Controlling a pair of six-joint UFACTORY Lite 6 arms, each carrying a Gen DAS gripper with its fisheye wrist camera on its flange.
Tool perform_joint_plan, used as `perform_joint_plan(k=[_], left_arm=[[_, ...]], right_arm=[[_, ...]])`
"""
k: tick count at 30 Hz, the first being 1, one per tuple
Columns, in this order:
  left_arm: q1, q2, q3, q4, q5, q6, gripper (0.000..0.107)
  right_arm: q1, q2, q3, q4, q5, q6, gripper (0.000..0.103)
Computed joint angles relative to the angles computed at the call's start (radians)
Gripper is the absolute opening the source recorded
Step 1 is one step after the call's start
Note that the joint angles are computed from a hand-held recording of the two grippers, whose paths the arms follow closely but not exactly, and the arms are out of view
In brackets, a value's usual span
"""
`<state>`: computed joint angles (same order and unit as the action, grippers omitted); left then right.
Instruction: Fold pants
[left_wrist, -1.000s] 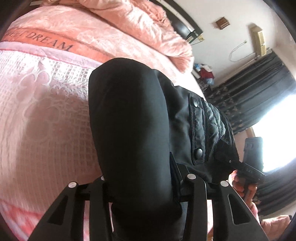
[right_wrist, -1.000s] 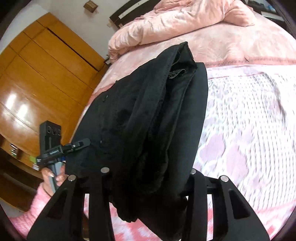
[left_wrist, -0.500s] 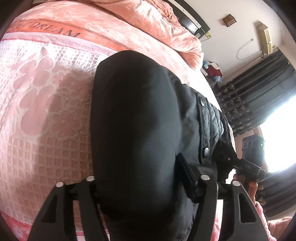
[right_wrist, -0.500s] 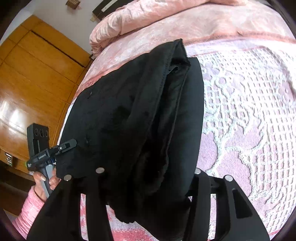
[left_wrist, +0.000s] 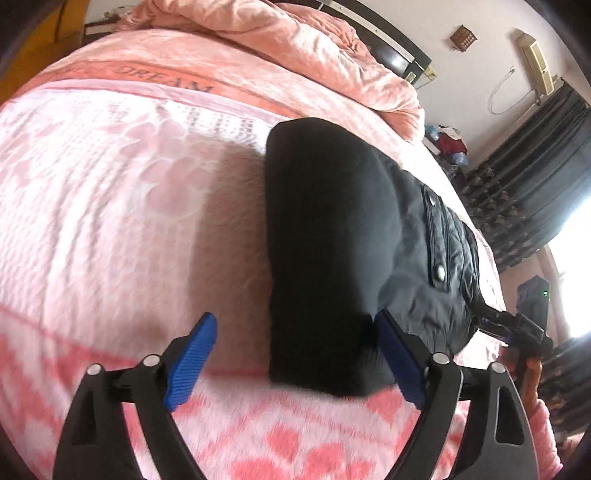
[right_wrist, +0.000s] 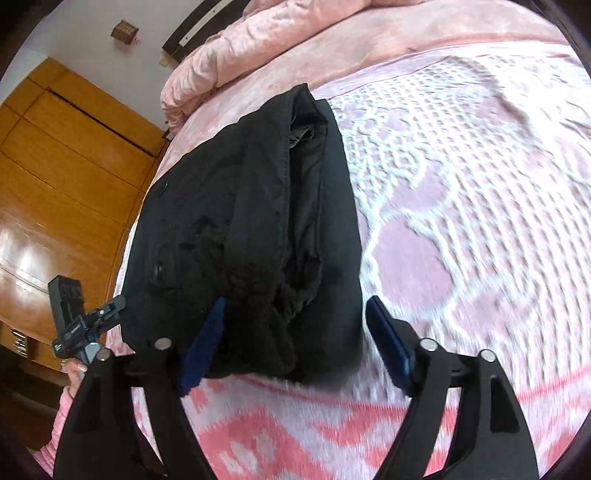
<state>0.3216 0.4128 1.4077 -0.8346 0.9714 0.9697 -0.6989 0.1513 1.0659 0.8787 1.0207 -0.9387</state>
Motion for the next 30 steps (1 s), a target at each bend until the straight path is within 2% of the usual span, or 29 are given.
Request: perform_joint_plan(k=[3,6,10,13,14,17,18,21,27,30], left_arm=[[0.020,-0.104,-0.111,0.040,-0.036,0.014,0.093],[0.060,-0.215,-0.229,0.030,-0.026,0.072,0.094],[0.085,-0.383,-0.351,0.032,0.022,0.075,0.099],[0.044,-0.501,-0.397,0.093,-0.007,-0.028,0.099],[0.025,-0.532,-0.405,0.127,-0.022,-0.070,0.099],[-0.006,-0.639,-0.454,0.148,-0.052,-0.109,0.099],[-0.023,-0.674,-0.470,0.167,-0.068,-0.129,0.099],[-0.091,-0.779,-0.512,0.250,-0.122,-0.199,0.099],[-0.125,-0.863,-0.520,0.274,-0.036,-0.255,0.099],[-0.130,-0.916,-0.529,0.294,-0.022,-0.298,0.099]], right_arm=[[-0.021,-0.071,-0.052,-0.027,-0.016,0.030,0.085],[-0.057,-0.109,-0.083,-0.021,-0.021,0.026,0.086],[-0.103,-0.133,-0.054,-0.033,0.025,0.068,0.078],[-0.122,-0.216,-0.056,-0.036,0.069,0.093,0.078],[-0.110,-0.292,-0.076,-0.067,0.066,0.112,0.078],[-0.011,-0.482,-0.112,-0.211,0.017,0.236,0.084],[0.012,-0.566,-0.138,-0.255,0.015,0.269,0.091],[0.048,-0.768,-0.209,-0.342,0.034,0.346,0.095],[0.205,-1.010,-0.307,-0.518,0.055,0.593,0.099],[0.388,-1.078,-0.303,-0.680,0.049,0.813,0.100]])
